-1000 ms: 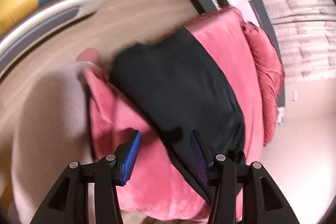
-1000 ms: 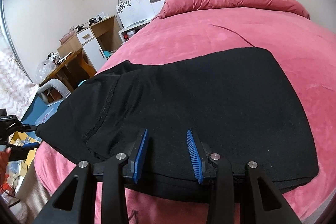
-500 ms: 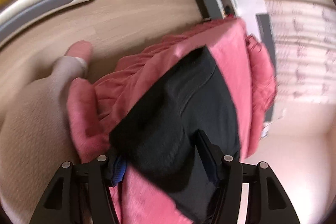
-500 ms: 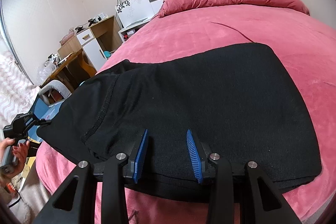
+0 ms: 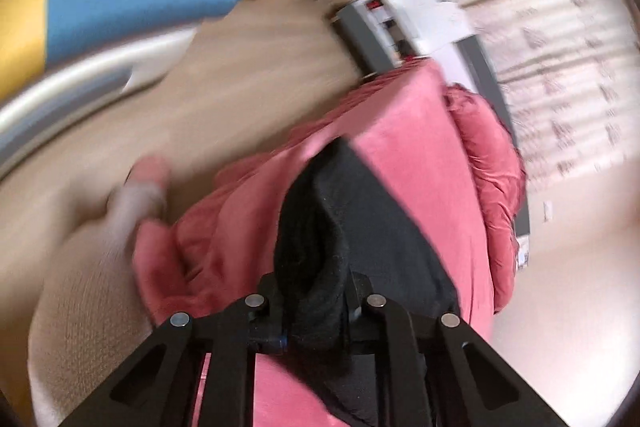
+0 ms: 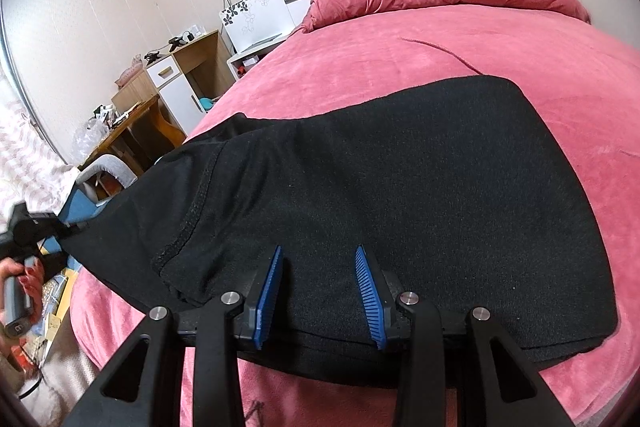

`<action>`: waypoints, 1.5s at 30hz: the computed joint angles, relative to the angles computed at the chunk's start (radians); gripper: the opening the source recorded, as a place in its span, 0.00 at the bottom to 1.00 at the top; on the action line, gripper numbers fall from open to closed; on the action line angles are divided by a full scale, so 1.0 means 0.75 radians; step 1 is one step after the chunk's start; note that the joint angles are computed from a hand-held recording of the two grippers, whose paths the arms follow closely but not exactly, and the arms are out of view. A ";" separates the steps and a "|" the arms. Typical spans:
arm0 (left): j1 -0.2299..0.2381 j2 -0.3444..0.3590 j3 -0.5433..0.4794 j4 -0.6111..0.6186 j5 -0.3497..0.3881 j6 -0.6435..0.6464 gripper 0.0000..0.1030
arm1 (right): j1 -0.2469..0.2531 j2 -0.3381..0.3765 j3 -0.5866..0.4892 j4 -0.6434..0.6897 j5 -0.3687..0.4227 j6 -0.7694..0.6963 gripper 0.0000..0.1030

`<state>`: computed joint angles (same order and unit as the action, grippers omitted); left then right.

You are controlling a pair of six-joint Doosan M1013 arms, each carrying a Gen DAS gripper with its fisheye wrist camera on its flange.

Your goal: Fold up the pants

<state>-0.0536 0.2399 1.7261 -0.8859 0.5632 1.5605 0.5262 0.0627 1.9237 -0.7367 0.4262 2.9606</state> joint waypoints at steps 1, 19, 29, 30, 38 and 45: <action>-0.013 -0.012 -0.010 0.029 -0.019 0.028 0.16 | -0.003 -0.001 0.002 0.004 -0.006 -0.002 0.38; -0.195 -0.103 -0.155 -0.492 0.115 0.923 0.15 | -0.040 -0.060 0.070 -0.182 -0.102 0.310 0.42; -0.386 -0.052 -0.261 -0.364 0.303 1.010 0.15 | -0.029 -0.116 0.080 -0.201 0.267 0.568 0.40; -0.405 -0.041 -0.273 -0.350 0.325 1.011 0.15 | -0.033 -0.122 0.089 -0.201 0.261 0.586 0.37; -0.531 0.025 -0.341 -0.211 0.452 0.974 0.15 | -0.011 -0.119 0.065 -0.229 0.383 0.568 0.28; -0.594 0.062 -0.359 -0.096 0.514 0.929 0.15 | -0.019 -0.187 0.110 -0.268 0.488 0.751 0.31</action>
<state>-0.4990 0.2865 1.4566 -0.9576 0.9487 2.2571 0.5119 -0.0775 2.0059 -0.9373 0.7923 3.5240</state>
